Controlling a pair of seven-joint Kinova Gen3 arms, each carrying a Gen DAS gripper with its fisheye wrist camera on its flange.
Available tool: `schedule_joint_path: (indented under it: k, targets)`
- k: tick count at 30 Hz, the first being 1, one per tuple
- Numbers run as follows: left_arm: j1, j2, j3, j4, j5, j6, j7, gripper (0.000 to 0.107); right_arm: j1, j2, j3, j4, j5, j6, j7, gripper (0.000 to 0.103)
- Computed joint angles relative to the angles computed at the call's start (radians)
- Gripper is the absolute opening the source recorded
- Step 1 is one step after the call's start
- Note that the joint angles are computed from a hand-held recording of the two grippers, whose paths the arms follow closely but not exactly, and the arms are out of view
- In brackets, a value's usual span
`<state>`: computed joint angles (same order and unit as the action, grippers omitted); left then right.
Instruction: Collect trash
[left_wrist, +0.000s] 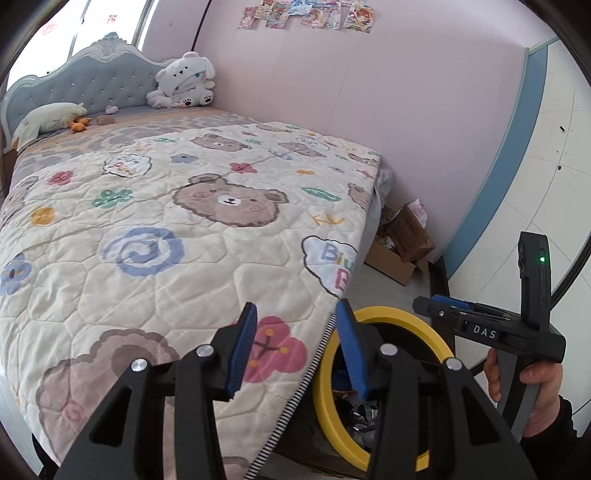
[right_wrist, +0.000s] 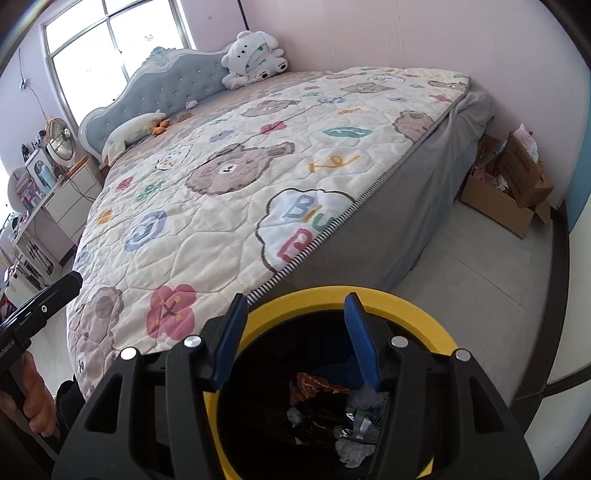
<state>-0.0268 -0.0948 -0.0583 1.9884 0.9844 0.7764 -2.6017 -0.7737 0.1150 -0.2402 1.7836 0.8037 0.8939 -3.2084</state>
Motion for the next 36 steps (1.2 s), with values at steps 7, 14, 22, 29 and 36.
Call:
schedule_joint_path:
  k: [7, 14, 22, 29, 36]
  targets:
    - [-0.046, -0.018, -0.049, 0.024, -0.008, -0.082, -0.021, 0.042, -0.03, 0.124, 0.041, -0.153, -0.006, -0.065, 0.103, 0.053]
    - [-0.101, -0.024, -0.094, 0.038, 0.011, -0.152, -0.046, 0.055, -0.123, 0.25, 0.122, -0.347, -0.009, -0.021, 0.193, 0.066]
    - [-0.136, -0.063, -0.159, 0.079, 0.156, -0.207, -0.182, 0.084, -0.283, 0.336, 0.218, -0.505, 0.126, 0.134, 0.166, 0.094]
    - [-0.155, -0.104, -0.184, 0.112, 0.262, -0.232, -0.269, 0.095, -0.372, 0.335, 0.236, -0.485, 0.306, 0.206, 0.0, 0.095]
    - [-0.125, -0.188, -0.186, 0.162, 0.295, -0.322, -0.296, 0.095, -0.414, 0.341, 0.209, -0.484, 0.389, 0.289, -0.057, 0.095]
